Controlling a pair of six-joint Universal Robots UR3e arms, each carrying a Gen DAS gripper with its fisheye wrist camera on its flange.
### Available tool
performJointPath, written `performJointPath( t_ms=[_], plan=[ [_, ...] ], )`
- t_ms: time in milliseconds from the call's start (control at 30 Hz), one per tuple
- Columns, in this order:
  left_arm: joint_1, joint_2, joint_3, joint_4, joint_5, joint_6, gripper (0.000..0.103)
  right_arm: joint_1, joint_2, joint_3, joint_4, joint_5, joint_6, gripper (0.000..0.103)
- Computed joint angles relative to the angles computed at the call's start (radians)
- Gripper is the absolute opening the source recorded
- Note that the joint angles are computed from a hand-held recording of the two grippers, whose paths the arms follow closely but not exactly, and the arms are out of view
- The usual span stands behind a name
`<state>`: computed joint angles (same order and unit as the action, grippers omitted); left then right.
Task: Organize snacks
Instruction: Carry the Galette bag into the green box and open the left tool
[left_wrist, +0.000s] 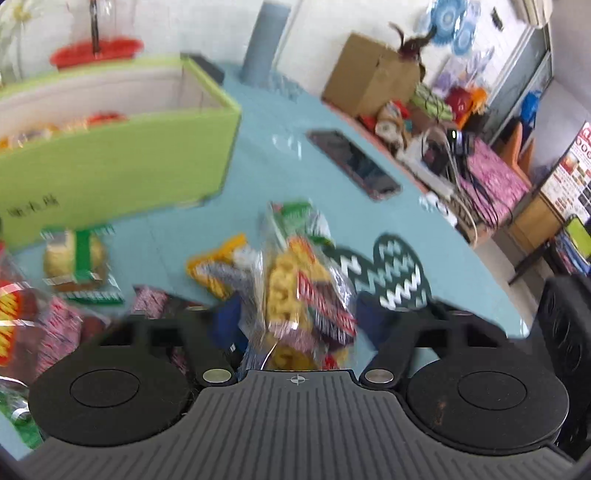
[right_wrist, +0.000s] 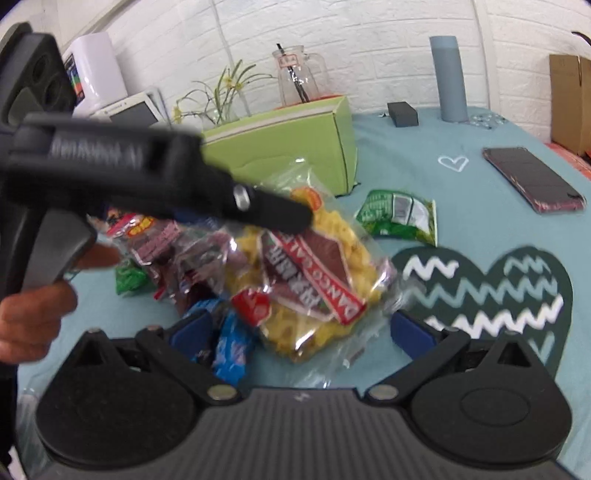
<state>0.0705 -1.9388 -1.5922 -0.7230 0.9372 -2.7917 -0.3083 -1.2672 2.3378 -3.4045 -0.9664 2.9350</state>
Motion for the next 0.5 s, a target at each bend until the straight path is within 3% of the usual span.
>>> performJointPath(
  t_ms=[133, 200, 300, 500],
  plan=[
    [0.062, 0.076, -0.101, 0.014, -0.081, -0.005, 0.005, -0.012, -0.041, 0.020, -0.017, 0.049, -0.031, 0.068],
    [0.086, 0.111, -0.114, 0.007, -0.121, -0.001, 0.005, 0.026, -0.074, 0.045, -0.099, -0.001, -0.035, 0.067],
    [0.095, 0.111, -0.069, 0.054, -0.144, -0.029, 0.006, 0.065, -0.085, -0.026, -0.110, -0.038, -0.030, 0.067],
    [0.088, -0.070, 0.288, 0.046, -0.105, -0.153, 0.006, 0.168, 0.090, -0.475, 0.072, -0.107, -0.036, 0.066]
  ],
)
